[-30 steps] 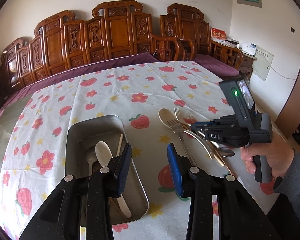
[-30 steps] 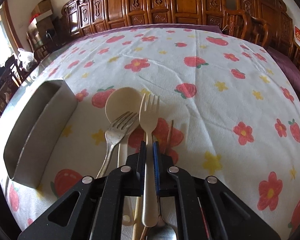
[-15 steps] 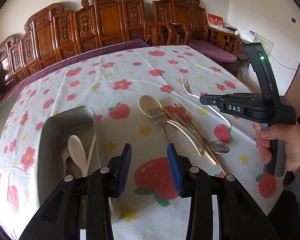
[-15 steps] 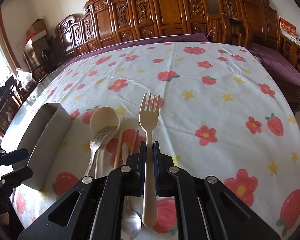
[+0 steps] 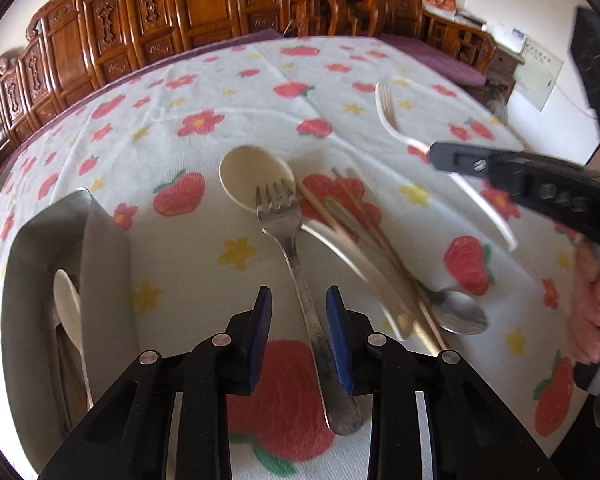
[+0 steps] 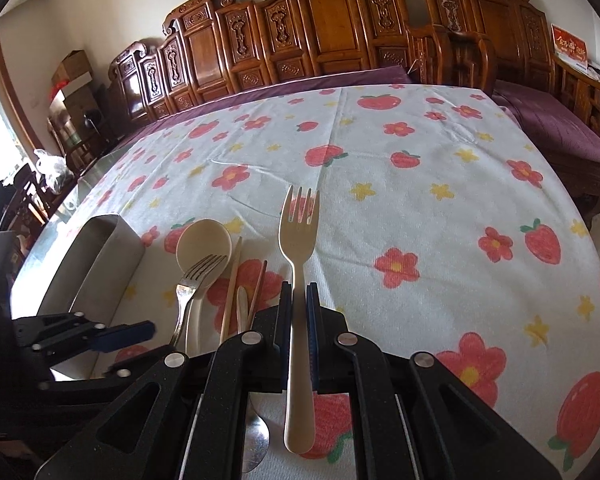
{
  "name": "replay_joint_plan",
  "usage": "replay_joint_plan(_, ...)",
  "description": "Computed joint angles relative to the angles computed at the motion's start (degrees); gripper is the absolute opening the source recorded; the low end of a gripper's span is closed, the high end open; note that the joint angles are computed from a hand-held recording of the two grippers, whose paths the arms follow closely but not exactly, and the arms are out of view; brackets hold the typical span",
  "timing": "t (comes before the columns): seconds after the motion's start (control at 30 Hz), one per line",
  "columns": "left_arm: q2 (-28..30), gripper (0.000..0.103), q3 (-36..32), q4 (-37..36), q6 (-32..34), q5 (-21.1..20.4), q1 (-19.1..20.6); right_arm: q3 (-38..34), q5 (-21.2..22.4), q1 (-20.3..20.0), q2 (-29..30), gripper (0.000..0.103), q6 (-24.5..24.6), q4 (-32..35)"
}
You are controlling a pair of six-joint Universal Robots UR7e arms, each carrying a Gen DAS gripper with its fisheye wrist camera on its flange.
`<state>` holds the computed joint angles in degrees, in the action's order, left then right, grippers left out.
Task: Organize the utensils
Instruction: 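Grasp the metal fork with the left gripper while the right gripper holds the white fork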
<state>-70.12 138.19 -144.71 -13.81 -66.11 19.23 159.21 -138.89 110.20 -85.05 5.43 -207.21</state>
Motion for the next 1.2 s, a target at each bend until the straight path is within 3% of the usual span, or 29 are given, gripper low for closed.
replay_joint_plan(0.13,1.28,0.022,0.10,-1.44,-0.38,0.84,0.44,-0.08,0.28,0.45,-0.14,0.009,0.01,-0.10)
replay_joint_plan(0.23,1.38,0.010,0.02,-1.21,-0.17,0.44,0.40,-0.07,0.37,0.66,-0.32,0.009,0.01,0.06)
replay_joint_plan(0.33,1.04,0.006,-0.13,0.01,-0.51,0.99,0.17,-0.15,0.39,0.80,-0.31,0.009,0.11,0.24)
replay_joint_plan(1.2,-13.46,0.006,-1.54,5.23,4.11,2.17,0.51,-5.71,-2.12,9.46,7.67,0.009,1.89,3.59)
